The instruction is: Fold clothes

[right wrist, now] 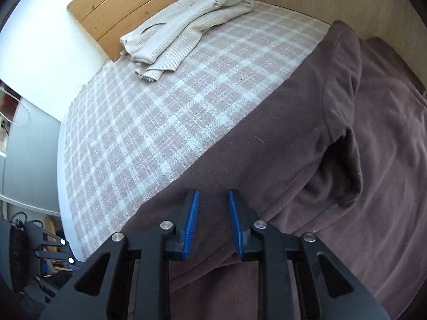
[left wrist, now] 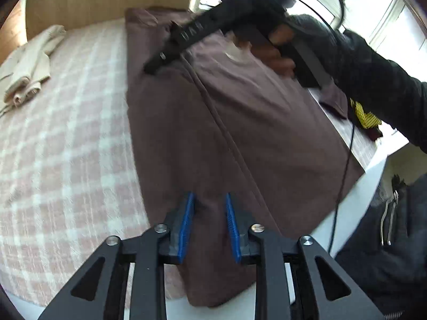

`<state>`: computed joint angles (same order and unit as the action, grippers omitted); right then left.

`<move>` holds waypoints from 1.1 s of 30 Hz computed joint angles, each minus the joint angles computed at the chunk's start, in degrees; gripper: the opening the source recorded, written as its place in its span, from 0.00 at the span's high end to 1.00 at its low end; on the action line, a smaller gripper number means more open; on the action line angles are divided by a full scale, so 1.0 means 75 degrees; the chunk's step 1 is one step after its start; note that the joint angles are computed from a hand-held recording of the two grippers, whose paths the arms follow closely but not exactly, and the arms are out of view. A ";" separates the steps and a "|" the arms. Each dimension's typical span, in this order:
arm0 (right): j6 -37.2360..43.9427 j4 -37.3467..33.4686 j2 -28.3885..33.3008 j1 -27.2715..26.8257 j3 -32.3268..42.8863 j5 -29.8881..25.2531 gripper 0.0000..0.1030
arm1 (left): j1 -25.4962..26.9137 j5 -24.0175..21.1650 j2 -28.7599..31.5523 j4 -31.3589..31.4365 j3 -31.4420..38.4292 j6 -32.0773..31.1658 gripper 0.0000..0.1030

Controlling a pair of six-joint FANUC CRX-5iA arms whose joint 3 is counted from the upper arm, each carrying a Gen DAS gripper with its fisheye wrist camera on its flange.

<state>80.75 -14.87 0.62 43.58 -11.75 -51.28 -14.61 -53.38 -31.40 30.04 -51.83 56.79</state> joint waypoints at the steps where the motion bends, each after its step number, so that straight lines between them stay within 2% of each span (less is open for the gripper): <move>1: 0.0108 -0.0242 -0.0018 -0.0187 0.0110 -0.0073 0.78 | 0.0029 -0.0194 0.0003 -0.0054 0.0056 0.0031 0.72; 3: 0.0307 -0.0648 0.0024 -0.0559 0.0334 -0.0069 0.78 | 0.0116 -0.0535 -0.0016 -0.0097 0.0147 0.0071 0.72; 4: 0.0390 -0.0824 0.0063 -0.0730 0.0450 -0.0074 0.78 | 0.0229 -0.0477 -0.0117 0.0076 0.0123 0.0060 0.72; 8: 0.0698 -0.0787 0.0861 -0.0976 0.1125 -0.0416 0.78 | -0.0131 0.1015 0.0134 -0.0028 0.0265 0.0465 0.72; 9: 0.0729 -0.0710 0.1085 -0.1003 0.1288 -0.0516 0.78 | -0.0208 0.1168 0.0495 -0.0023 0.0355 0.0434 0.72; 12: 0.0835 -0.0741 0.1539 -0.1362 0.1727 -0.0573 0.93 | -0.0441 0.1221 0.1499 -0.0270 0.0655 0.0352 0.72; 13: 0.0757 -0.0740 0.1658 -0.1488 0.1878 -0.0510 0.93 | -0.0551 0.1481 0.1442 -0.0282 0.0563 0.0187 0.70; 15: 0.0497 -0.0651 0.1753 -0.1681 0.2072 -0.0227 0.89 | -0.0597 0.1521 0.1457 -0.0335 0.0544 0.0152 0.69; 18: 0.0433 -0.0485 0.1876 -0.1848 0.2425 -0.0099 0.89 | -0.0390 0.1462 0.1506 0.0218 0.0409 -0.0053 0.69; 22: 0.0115 0.0124 0.2760 -0.1911 0.3199 -0.0413 0.89 | -0.0255 0.1529 0.1440 0.0590 0.0188 -0.0359 0.69; 23: -0.0075 0.0407 0.3006 -0.1877 0.3327 -0.0434 0.91 | -0.0209 0.1481 0.1342 0.0636 0.0130 -0.0394 0.69; 24: -0.0080 0.0547 0.3074 -0.1878 0.3292 -0.0244 0.98 | -0.0105 0.1281 0.1094 0.0621 0.0065 -0.0354 0.69; 27: -0.0041 0.0104 0.3157 -0.2151 0.3506 -0.0340 0.99 | 0.0031 0.1125 0.0817 0.0719 -0.0077 -0.0347 0.70; 30: -0.0301 0.0349 0.2694 -0.1983 0.3048 -0.0101 0.92 | 0.0237 0.0709 0.0381 0.0493 -0.0138 -0.0280 0.69; 33: 0.0332 -0.0221 0.1907 -0.1674 0.2480 -0.0247 0.92 | 0.0624 0.0186 0.0095 0.0492 -0.0153 -0.0298 0.69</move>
